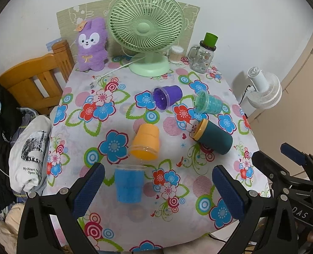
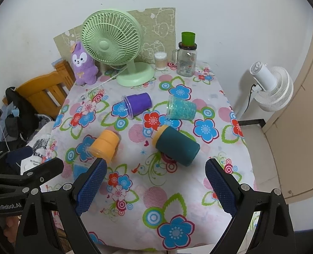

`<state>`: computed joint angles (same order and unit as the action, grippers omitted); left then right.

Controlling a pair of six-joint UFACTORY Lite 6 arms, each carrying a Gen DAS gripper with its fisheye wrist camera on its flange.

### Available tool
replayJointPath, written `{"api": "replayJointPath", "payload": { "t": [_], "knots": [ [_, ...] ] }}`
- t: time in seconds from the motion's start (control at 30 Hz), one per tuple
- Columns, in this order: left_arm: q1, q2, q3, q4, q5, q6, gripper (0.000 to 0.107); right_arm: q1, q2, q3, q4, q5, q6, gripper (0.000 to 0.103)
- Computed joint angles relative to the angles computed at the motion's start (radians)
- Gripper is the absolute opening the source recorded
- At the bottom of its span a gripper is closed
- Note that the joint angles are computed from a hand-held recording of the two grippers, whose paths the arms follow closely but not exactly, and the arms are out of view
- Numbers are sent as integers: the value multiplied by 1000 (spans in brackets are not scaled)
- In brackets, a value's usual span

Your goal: Flip cup upside down

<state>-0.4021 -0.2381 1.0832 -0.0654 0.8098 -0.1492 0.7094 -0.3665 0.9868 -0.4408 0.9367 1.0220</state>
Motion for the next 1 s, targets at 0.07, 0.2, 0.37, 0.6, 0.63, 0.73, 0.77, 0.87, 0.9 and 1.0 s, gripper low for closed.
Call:
{"api": "replayJointPath", "payload": {
  "t": [0.07, 0.2, 0.37, 0.6, 0.63, 0.73, 0.77, 0.87, 0.9, 1.0],
  "knots": [
    [1, 19, 9, -6, -10, 24, 102, -21, 7, 6, 18, -9, -28, 96],
    [7, 76, 54, -12, 2, 51, 102, -108, 45, 51, 94, -33, -153, 96],
    [-1, 171, 141, 3, 1, 44, 102, -207, 131, 129, 147, -77, -312, 96],
    [-27, 411, 367, 62, -6, 19, 102, -388, 330, 263, 314, -179, -628, 96],
    [-33, 456, 411, 78, -2, 12, 102, -405, 355, 279, 329, -189, -660, 96],
    [-36, 580, 536, 79, 22, 20, 102, -453, 444, 339, 365, -212, -745, 96],
    [-36, 616, 572, 75, 28, 29, 102, -465, 480, 366, 366, -220, -767, 96],
    [-39, 720, 683, 84, 54, 36, 102, -493, 560, 425, 374, -239, -812, 96],
    [-39, 759, 725, 91, 65, 34, 102, -505, 589, 446, 388, -246, -833, 96],
    [-35, 879, 860, 83, 98, 30, 102, -537, 671, 506, 436, -259, -886, 96]
  ]
}}
